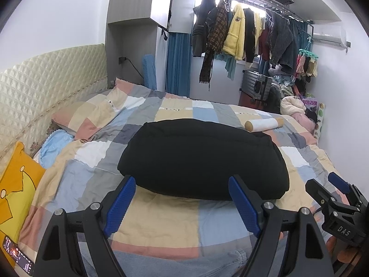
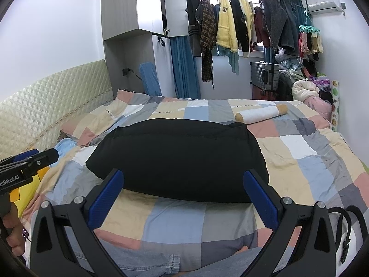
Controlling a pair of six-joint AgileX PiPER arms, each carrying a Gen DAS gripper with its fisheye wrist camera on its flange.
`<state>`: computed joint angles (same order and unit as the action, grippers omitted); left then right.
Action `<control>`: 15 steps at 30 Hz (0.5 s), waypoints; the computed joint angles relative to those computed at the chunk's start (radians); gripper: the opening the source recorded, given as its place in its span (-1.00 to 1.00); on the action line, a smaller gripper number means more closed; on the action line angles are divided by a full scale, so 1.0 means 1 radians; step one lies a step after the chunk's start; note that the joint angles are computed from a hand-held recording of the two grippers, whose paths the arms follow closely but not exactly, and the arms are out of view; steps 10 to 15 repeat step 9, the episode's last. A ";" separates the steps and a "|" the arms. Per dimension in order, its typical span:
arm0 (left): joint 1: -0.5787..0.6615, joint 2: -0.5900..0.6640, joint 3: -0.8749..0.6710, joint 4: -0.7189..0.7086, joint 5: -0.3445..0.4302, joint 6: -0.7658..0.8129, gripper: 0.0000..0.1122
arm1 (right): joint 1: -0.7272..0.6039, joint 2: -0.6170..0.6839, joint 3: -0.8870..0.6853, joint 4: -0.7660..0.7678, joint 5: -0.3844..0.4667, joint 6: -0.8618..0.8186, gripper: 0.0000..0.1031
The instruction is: Fold large clothes
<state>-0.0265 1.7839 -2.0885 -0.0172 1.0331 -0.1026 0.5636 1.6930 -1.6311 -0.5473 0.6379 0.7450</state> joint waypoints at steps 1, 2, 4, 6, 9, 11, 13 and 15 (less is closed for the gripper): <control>-0.002 -0.005 0.007 0.003 -0.003 -0.004 0.47 | 0.000 -0.002 0.004 -0.002 -0.001 0.003 0.99; -0.001 -0.006 0.008 0.002 -0.006 -0.004 0.47 | 0.002 -0.003 0.008 -0.006 -0.003 0.008 0.99; -0.002 -0.007 0.008 0.007 -0.007 -0.010 0.47 | 0.001 -0.004 0.011 -0.003 -0.005 0.004 0.99; -0.005 -0.010 0.013 0.012 -0.009 -0.014 0.47 | 0.000 -0.003 0.007 0.000 -0.003 0.003 0.99; -0.005 -0.010 0.012 0.012 -0.008 -0.016 0.47 | 0.001 -0.002 0.005 -0.003 0.000 0.005 0.99; -0.005 -0.010 0.012 0.012 -0.008 -0.016 0.47 | 0.001 -0.002 0.005 -0.003 0.000 0.005 0.99; -0.005 -0.010 0.012 0.012 -0.008 -0.016 0.47 | 0.001 -0.002 0.005 -0.003 0.000 0.005 0.99; -0.005 -0.010 0.012 0.012 -0.008 -0.016 0.47 | 0.001 -0.002 0.005 -0.003 0.000 0.005 0.99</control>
